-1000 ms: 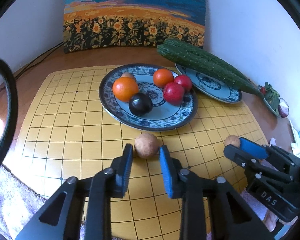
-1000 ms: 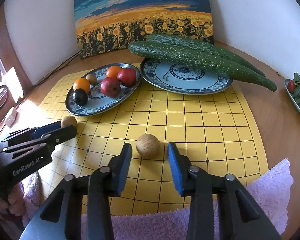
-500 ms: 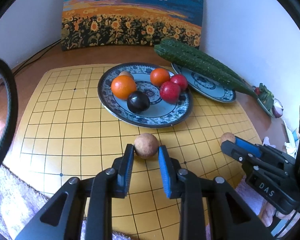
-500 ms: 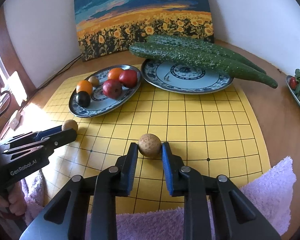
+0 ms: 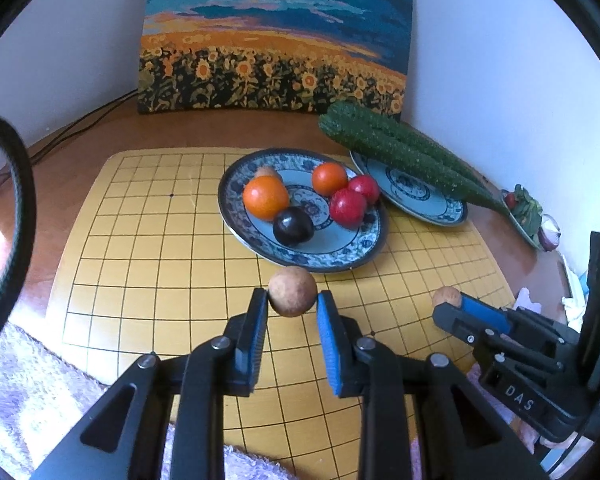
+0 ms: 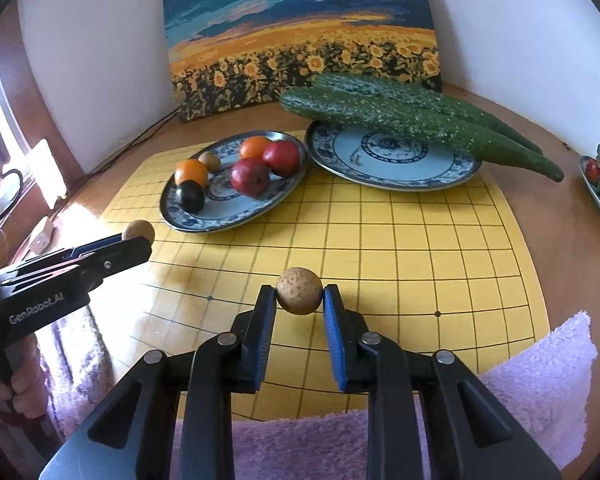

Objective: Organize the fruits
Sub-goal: 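Carry the kiwi and tan fruit onto the patterned plate with both tools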

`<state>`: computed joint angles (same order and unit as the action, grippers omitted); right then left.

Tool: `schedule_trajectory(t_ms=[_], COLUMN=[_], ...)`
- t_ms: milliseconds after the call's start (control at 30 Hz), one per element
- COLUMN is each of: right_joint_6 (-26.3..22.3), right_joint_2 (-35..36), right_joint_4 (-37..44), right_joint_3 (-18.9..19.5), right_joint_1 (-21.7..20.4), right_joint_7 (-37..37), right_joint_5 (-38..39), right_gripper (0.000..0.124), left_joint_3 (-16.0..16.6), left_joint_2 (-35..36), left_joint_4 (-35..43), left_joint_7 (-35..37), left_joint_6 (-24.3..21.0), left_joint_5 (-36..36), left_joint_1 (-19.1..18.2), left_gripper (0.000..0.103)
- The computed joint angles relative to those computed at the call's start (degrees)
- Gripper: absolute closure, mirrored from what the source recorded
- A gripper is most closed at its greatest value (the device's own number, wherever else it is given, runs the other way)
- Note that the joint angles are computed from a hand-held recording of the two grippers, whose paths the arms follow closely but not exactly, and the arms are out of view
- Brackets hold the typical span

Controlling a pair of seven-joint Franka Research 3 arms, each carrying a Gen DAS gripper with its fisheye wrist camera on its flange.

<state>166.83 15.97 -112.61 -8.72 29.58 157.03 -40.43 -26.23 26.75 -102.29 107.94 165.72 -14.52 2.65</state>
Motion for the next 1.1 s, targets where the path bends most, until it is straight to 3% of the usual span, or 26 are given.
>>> schedule_trajectory(t_ms=[200,600,1100], right_joint_6=[0.14,-0.34,-0.06], right_joint_2=[0.15,2.23,7.50], right_joint_4=[1.06,5.55,12.68], right_joint_3=[0.84,0.67,-0.44], right_joint_1=[-0.30,0.42,1.51], right_joint_7=[-2.65,-9.71,-18.52], right_joint_5=[1.29,6.02,14.80], right_gripper=[0.098,0.098,0.098], left_joint_3=[-0.54,2.43,3.34], left_joint_2=[-0.14,2.33,6.08], left_joint_4=[0.08,4.70,10.19], left_joint_7=[0.38,-4.01,-6.21], left_joint_6=[0.67,0.64,-2.83], left_joint_5=[-0.58,4.39,7.93], left_joint_1=[0.51,-2.27,-3.21], left_gripper=[0.077,0.077,0.077])
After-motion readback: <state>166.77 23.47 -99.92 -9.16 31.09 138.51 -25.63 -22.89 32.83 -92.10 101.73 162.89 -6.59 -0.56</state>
